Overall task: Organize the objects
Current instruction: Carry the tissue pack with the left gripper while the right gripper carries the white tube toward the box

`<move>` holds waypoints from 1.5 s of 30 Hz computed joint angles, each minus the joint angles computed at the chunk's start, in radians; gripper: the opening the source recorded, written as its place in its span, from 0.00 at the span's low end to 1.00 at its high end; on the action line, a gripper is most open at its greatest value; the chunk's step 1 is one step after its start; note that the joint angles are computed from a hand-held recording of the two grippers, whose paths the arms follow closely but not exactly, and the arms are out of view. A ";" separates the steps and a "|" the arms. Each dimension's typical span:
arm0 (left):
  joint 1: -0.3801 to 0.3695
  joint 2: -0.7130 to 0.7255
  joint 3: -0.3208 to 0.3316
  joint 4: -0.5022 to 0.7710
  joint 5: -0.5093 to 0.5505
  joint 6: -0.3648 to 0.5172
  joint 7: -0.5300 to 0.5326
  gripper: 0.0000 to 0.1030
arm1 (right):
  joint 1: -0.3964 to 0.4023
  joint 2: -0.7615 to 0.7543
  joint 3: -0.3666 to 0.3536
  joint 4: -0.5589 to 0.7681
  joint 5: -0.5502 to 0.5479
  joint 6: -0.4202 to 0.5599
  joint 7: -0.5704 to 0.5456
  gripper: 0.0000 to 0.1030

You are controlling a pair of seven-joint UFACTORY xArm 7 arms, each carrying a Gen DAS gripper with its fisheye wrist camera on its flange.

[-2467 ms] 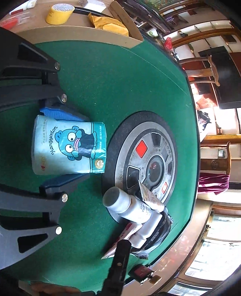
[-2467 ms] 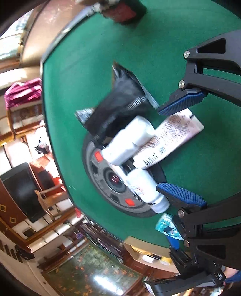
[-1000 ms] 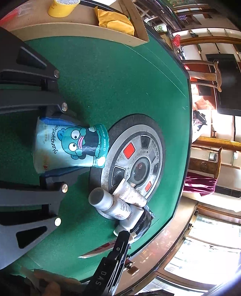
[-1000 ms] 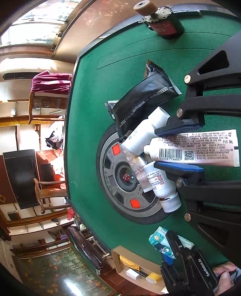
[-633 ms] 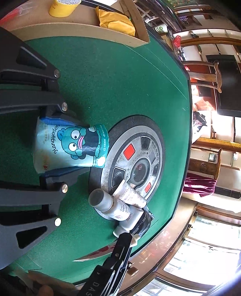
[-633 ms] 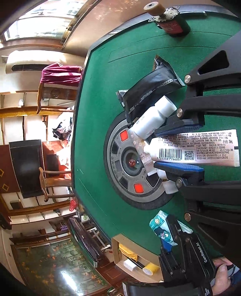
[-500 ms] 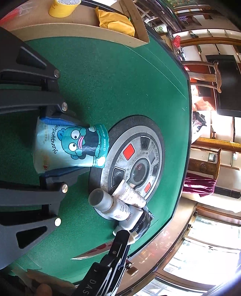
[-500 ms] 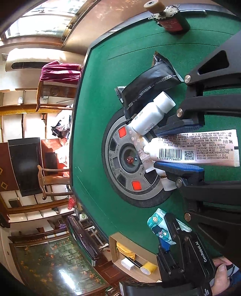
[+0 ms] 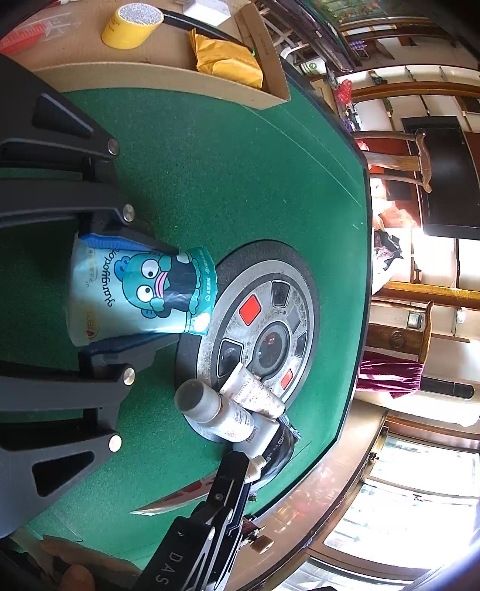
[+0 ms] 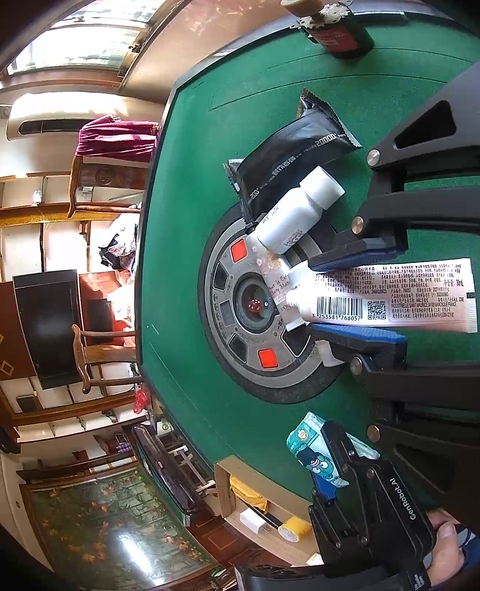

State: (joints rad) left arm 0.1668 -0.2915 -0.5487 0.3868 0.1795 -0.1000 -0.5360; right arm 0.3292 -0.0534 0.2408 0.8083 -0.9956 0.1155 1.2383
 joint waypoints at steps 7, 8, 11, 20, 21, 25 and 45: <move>-0.171 -0.147 0.147 -0.088 -0.022 0.050 0.011 0.35 | -0.024 -0.083 0.074 -0.037 -0.120 -0.004 0.210 0.29; -0.209 -0.182 0.185 -0.108 -0.027 0.059 0.020 0.35 | -0.030 -0.095 0.091 -0.043 -0.143 -0.007 0.251 0.29; -0.277 -0.272 0.259 -0.154 -0.041 0.086 0.042 0.35 | -0.038 -0.107 0.129 -0.044 -0.183 -0.015 0.331 0.29; -0.366 -0.597 0.426 -0.286 -0.090 0.219 0.140 0.36 | 0.076 -0.046 0.154 0.047 -0.095 0.063 0.258 0.29; -0.366 -0.639 0.450 -0.300 -0.097 0.241 0.160 0.36 | 0.096 -0.031 0.154 0.069 -0.085 0.076 0.241 0.29; -0.341 -0.743 0.501 -0.327 -0.122 0.300 0.217 0.36 | 0.172 0.022 0.141 0.142 -0.075 0.126 0.207 0.29; -0.032 -0.821 0.760 -0.392 -0.298 0.453 0.590 0.37 | 0.450 0.461 0.062 0.556 0.239 0.129 -0.171 0.30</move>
